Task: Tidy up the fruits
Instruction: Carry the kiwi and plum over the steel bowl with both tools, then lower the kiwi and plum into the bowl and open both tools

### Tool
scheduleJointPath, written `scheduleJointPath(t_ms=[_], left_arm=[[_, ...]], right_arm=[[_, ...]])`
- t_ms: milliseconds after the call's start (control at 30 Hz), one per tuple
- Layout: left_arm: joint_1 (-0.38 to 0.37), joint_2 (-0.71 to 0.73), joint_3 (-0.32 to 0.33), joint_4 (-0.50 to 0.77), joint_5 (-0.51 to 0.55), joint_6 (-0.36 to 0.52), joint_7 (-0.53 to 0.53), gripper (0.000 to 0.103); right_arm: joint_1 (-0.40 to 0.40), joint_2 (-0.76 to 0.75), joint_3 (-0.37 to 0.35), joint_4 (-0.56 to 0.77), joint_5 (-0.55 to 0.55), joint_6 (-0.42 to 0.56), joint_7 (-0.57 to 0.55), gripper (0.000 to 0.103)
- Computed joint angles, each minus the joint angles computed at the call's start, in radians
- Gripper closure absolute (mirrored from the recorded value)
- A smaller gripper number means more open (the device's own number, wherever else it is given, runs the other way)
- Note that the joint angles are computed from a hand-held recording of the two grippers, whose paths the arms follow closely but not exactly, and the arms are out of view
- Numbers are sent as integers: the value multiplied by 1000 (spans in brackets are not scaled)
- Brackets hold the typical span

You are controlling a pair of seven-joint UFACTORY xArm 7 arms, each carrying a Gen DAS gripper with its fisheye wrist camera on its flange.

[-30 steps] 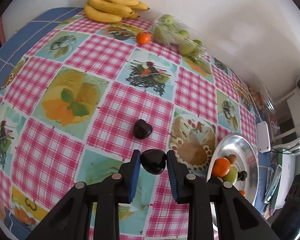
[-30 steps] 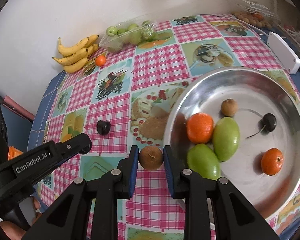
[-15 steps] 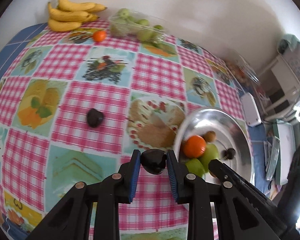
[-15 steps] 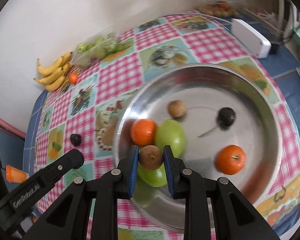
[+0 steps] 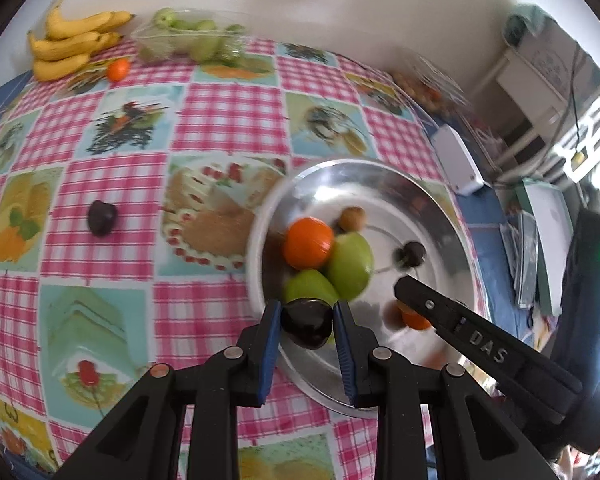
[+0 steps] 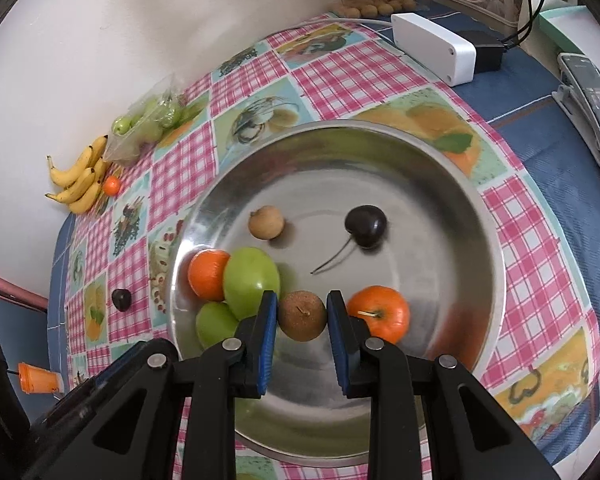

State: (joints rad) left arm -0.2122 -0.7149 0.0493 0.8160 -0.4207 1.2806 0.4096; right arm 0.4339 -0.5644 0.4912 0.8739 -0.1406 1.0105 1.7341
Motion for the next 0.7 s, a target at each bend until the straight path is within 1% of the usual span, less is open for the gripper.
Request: scheduleJointPath(t_ms=[333, 500, 700], left_arm=[[-24, 4, -15, -8, -17, 72, 3, 75], [-21, 16, -20, -16, -23, 91, -8, 75], [-16, 23, -30, -24, -10, 105, -13, 75]], right_arm=[[20, 13, -16, -2, 33, -5, -34, 76], [37, 22, -34, -20, 69, -35, -48, 76], [52, 40, -48, -21, 101, -41, -70, 76]])
